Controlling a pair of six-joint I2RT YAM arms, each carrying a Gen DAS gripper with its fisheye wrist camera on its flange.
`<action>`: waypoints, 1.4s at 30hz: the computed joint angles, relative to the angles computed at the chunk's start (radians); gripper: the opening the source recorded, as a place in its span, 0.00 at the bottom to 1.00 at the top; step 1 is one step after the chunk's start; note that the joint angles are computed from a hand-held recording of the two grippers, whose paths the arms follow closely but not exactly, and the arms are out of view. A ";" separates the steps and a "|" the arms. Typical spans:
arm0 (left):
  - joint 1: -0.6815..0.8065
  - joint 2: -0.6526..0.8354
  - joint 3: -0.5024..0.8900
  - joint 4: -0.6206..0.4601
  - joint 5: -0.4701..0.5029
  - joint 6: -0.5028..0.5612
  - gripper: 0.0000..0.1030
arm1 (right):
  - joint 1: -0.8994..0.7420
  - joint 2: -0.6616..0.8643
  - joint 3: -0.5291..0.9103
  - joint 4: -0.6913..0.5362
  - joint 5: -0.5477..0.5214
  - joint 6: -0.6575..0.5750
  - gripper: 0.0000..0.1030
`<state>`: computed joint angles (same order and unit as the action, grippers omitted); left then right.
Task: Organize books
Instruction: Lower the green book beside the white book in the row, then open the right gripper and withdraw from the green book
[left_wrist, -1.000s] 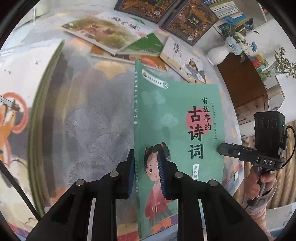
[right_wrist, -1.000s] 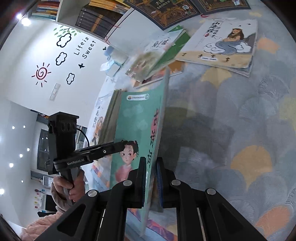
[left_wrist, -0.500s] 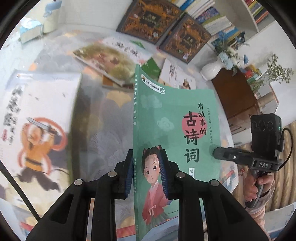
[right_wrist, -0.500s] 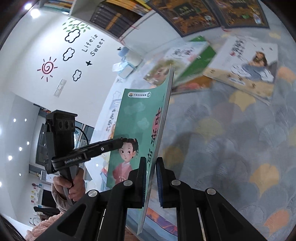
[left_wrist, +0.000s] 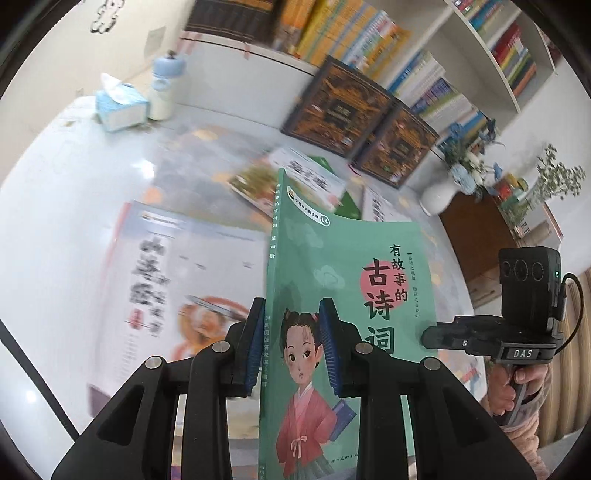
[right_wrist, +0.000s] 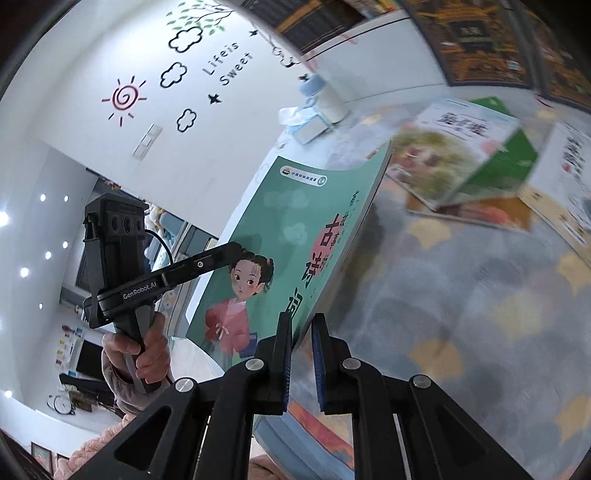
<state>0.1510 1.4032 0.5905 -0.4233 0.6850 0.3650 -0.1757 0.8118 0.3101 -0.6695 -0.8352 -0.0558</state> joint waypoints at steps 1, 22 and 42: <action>0.028 0.023 0.016 -0.006 0.005 0.029 0.26 | 0.064 0.011 -0.005 0.072 0.023 0.071 0.10; 0.259 0.523 0.227 0.160 -0.012 0.177 0.27 | 0.438 0.927 0.130 0.973 0.141 0.448 0.10; 0.278 0.351 0.063 0.328 -0.061 0.092 0.30 | 0.389 0.901 0.056 1.037 0.156 0.497 0.27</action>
